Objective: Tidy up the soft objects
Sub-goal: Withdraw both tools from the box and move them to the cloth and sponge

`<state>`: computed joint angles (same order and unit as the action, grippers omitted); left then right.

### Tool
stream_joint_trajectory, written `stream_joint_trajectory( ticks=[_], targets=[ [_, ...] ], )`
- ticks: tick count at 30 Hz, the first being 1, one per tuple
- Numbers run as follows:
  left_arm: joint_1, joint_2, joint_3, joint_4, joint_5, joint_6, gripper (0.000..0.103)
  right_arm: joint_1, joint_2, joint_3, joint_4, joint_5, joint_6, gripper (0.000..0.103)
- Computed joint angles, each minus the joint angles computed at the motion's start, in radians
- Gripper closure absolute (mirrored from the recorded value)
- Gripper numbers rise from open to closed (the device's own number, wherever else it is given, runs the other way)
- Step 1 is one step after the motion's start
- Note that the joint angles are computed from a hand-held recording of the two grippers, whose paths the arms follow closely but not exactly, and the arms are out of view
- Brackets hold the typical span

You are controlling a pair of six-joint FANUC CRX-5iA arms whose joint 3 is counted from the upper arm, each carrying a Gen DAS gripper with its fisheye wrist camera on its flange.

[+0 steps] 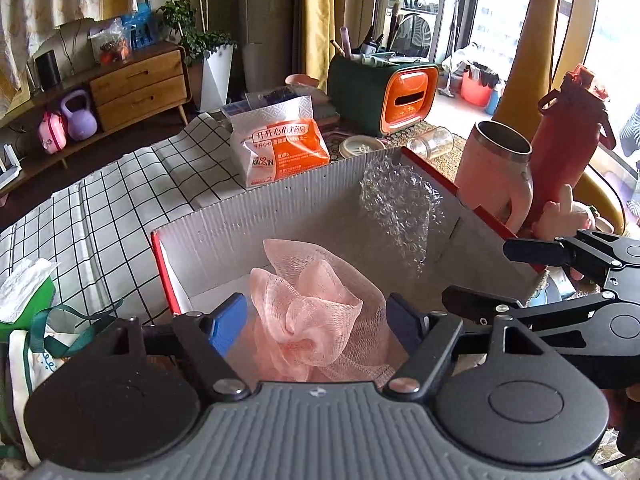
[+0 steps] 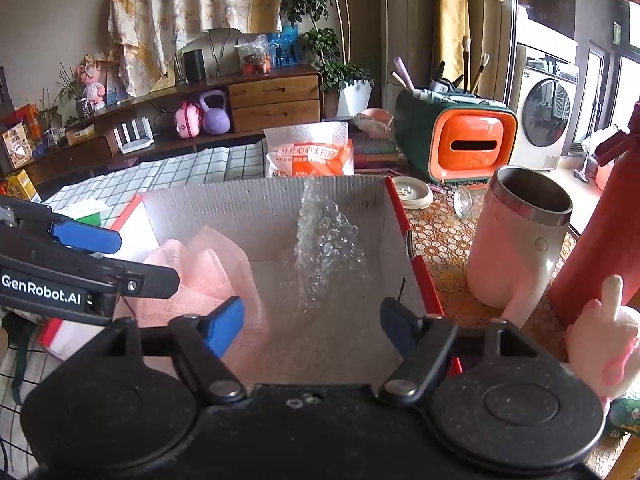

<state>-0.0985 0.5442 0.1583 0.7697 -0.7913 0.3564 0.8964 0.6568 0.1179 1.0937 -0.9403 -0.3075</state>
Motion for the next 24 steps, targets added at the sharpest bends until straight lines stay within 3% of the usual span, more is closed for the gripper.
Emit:
stream_joint_trajectory(
  ticks=[8,12,24],
  targets=[
    [0.052,-0.094,-0.118,0.113,-0.008,-0.125,0.023,0.043,-0.018,-0.007,0.054,-0.039,-0.035,0.013],
    [0.091,-0.134,-0.164,0.166,-0.04,-0.178,0.021,0.068,-0.022,-0.01,0.105,-0.05,-0.048,0.0],
    [0.237,-0.237,-0.297,0.283,-0.119,-0.33,0.013,0.126,0.022,0.078,0.186,-0.02,-0.06,0.0]
  ],
)
